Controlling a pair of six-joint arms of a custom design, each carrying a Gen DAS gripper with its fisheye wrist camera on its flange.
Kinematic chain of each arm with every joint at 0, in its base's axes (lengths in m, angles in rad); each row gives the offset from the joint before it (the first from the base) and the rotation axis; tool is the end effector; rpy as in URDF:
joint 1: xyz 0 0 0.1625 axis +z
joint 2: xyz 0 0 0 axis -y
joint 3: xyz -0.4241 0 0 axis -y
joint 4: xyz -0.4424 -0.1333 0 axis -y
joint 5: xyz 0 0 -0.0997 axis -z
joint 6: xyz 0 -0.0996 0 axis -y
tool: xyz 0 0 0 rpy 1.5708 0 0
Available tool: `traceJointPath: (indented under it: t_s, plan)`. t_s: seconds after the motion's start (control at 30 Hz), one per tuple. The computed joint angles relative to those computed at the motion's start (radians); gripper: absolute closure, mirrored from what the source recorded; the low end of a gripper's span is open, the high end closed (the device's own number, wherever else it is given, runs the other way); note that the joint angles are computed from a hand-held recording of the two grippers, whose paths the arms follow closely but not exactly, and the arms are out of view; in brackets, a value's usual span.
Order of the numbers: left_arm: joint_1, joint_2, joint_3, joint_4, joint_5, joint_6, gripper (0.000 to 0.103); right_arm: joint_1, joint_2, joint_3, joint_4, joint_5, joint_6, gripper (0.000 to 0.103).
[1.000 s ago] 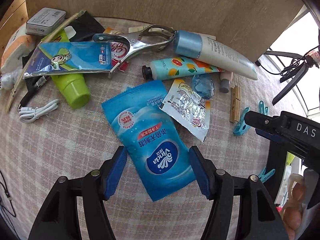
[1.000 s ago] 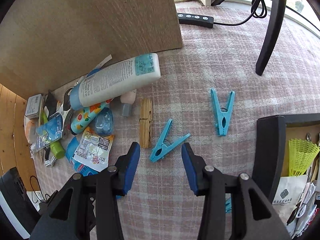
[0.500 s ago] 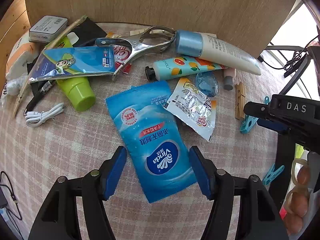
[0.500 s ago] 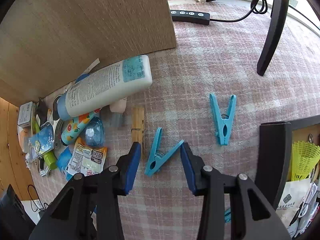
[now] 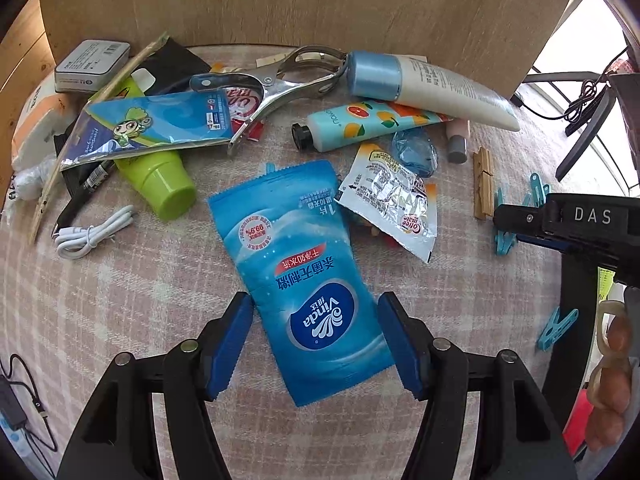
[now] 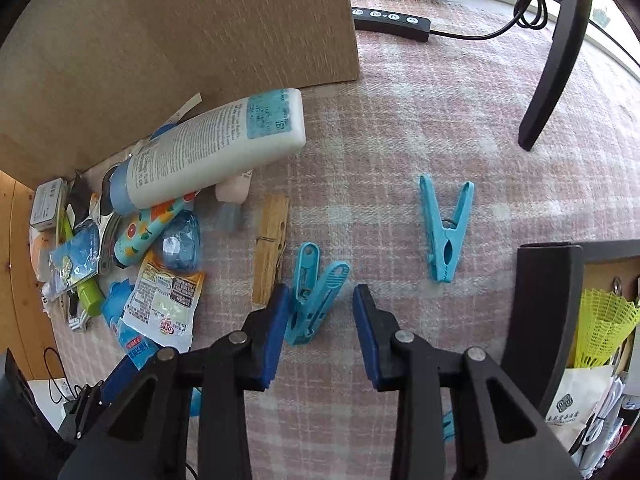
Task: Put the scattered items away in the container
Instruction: 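Grasp the blue Vinda pouch with the left tool while the right tool grasps a blue clothespin, then carry the pouch and clothespin into the black tray and release both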
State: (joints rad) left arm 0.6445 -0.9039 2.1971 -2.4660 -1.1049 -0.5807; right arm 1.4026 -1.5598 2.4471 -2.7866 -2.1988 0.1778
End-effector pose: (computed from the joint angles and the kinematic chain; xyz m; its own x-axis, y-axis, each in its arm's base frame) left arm -0.2456 -0.4073 -0.0504 -0.7367 0.3807 -0.5589 0.3980 0.9123 0.0969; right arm 0.0060 -0.4112 0.1994 -0.7259 0.4823 0.4903 0.2914 0.8614 -0.4159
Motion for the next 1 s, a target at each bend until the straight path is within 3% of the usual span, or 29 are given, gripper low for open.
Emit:
traceJointPath:
  t_s: [0.2, 0.37, 0.53, 0.73, 0.8, 0.9, 1.0]
  plan:
    - [0.005, -0.011, -0.002, 0.024, -0.004, -0.001, 0.041, -0.002, -0.025, 0.025, -0.01, -0.008, -0.03, 0.076]
    - [-0.015, 0.005, 0.003, -0.002, 0.028, 0.019, 0.044, 0.038, 0.05, -0.017, -0.039, -0.075, -0.044, 0.081]
    - [0.025, -0.049, 0.026, -0.022, -0.011, 0.029, 0.075, 0.043, 0.019, 0.016, -0.042, -0.042, -0.03, 0.081]
    - [0.046, -0.138, 0.073, -0.017, -0.05, 0.036, 0.087, 0.025, -0.082, 0.079, -0.041, 0.008, -0.046, 0.081]
    - [0.037, -0.171, 0.094, -0.009, -0.048, 0.039, 0.089, -0.012, -0.189, 0.128, -0.016, 0.036, -0.089, 0.081]
    - [0.012, -0.221, 0.12, 0.005, -0.055, 0.044, 0.089, 0.022, -0.229, 0.148, 0.001, 0.041, -0.078, 0.081]
    - [-0.024, -0.263, 0.143, 0.01, -0.075, 0.052, 0.089, 0.036, -0.338, 0.193, 0.045, 0.061, -0.078, 0.081]
